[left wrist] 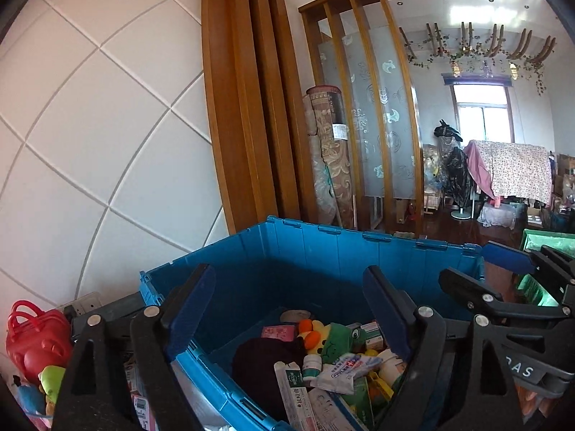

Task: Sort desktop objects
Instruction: 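Carry the packet and green jar into the blue crate and release both, then withdraw both tools from the crate back toward the pile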

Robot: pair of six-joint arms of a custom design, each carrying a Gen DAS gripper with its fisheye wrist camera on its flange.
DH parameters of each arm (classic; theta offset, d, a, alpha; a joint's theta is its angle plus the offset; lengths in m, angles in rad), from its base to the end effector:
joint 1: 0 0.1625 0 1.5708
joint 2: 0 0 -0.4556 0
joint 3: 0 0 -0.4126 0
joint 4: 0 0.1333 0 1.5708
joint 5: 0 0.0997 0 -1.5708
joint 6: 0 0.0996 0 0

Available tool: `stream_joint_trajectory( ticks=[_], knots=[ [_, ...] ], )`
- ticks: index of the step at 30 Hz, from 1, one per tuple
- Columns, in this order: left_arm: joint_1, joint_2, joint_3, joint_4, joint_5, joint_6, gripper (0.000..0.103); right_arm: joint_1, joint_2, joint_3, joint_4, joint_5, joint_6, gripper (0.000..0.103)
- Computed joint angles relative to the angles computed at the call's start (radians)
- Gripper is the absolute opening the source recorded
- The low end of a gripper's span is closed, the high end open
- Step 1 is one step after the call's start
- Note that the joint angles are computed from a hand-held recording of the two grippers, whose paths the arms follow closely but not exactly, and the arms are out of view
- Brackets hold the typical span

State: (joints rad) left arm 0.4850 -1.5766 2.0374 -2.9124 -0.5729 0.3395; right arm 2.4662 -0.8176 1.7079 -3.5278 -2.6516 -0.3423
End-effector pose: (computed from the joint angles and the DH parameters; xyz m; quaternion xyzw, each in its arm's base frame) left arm -0.3164 -0.4120 0.4771 0.3650 0.7344 -0.5064 0.2666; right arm 0.5438 -0.3774 0.2388 0.2153 -0.7532 0.5404 0.3072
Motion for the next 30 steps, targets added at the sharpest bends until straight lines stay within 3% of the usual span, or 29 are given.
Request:
stream_joint_trajectory(
  ticks=[5,15,25,30],
  knots=[
    [-0.005,-0.017,0.029,0.009,0.050,-0.024,0.084,0.011,-0.013,0.039,-0.028,-0.013,0.006,0.071],
    [-0.041,-0.026,0.072,-0.077,0.179,0.001,0.084,0.014,-0.026,0.076,0.007,0.030,0.027,0.072],
    [-0.055,-0.054,0.100,-0.061,0.251,-0.041,0.084,0.023,-0.018,0.084,0.032,0.056,0.055,0.073],
    [-0.074,-0.067,0.120,-0.127,0.301,-0.005,0.084,0.038,-0.006,0.090,-0.055,0.068,-0.009,0.083]
  ],
)
